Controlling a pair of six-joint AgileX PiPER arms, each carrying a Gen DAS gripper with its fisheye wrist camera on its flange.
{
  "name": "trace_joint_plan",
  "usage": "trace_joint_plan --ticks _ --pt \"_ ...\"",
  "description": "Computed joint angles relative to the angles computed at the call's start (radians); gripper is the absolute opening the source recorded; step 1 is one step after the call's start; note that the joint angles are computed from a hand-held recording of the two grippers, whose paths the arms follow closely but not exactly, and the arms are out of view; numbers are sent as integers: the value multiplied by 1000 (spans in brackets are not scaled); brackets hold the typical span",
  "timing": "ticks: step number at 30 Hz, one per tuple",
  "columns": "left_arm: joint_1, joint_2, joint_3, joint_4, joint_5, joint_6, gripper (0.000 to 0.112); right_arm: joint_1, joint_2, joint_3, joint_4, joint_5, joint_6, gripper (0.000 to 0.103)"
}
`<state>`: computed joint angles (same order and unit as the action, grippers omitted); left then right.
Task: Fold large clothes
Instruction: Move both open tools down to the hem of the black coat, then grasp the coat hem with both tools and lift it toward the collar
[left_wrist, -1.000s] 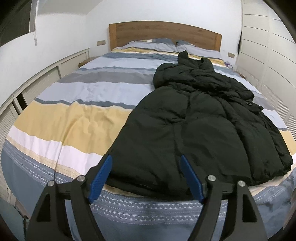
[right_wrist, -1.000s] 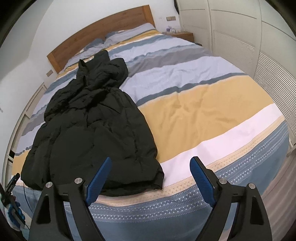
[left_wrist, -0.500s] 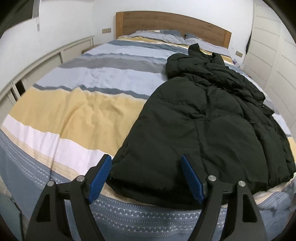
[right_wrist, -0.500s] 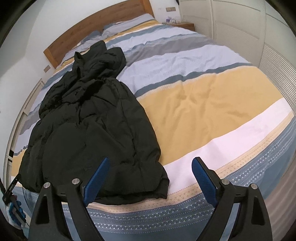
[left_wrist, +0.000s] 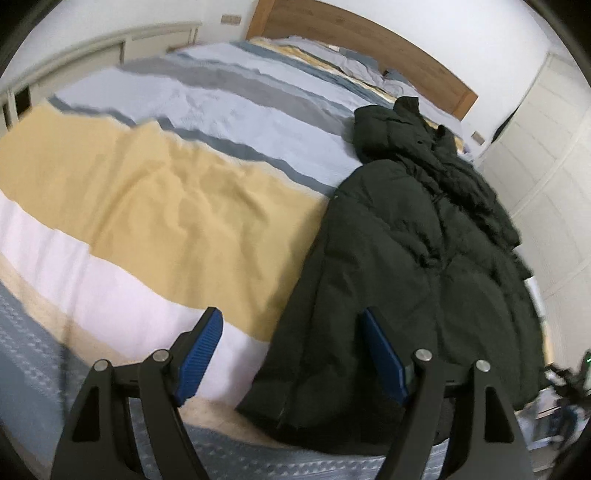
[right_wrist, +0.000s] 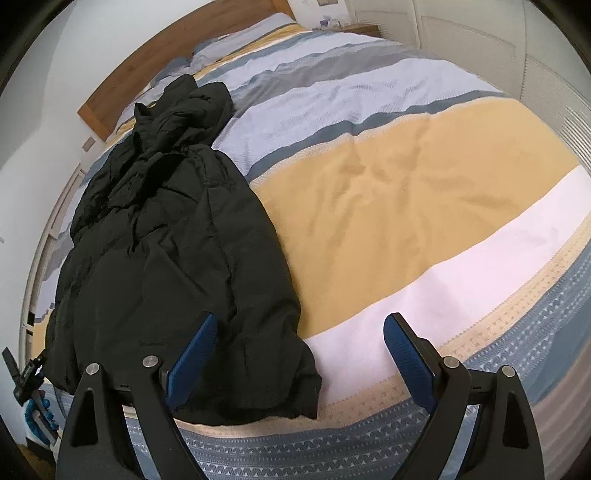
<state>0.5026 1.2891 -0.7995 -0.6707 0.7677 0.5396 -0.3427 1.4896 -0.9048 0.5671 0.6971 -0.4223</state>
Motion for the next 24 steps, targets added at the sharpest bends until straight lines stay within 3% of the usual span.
trace_joint_plan --ticks 5,14,24 --pt "67 132 -27 -179 127 144 76 -39 74 -43 128 68 -128 91" --pt "144 213 -4 -301 295 267 76 -77 263 -154 274 231 -283 92" --pt "135 273 29 -395 427 342 77 28 318 -154 335 264 -353 92"
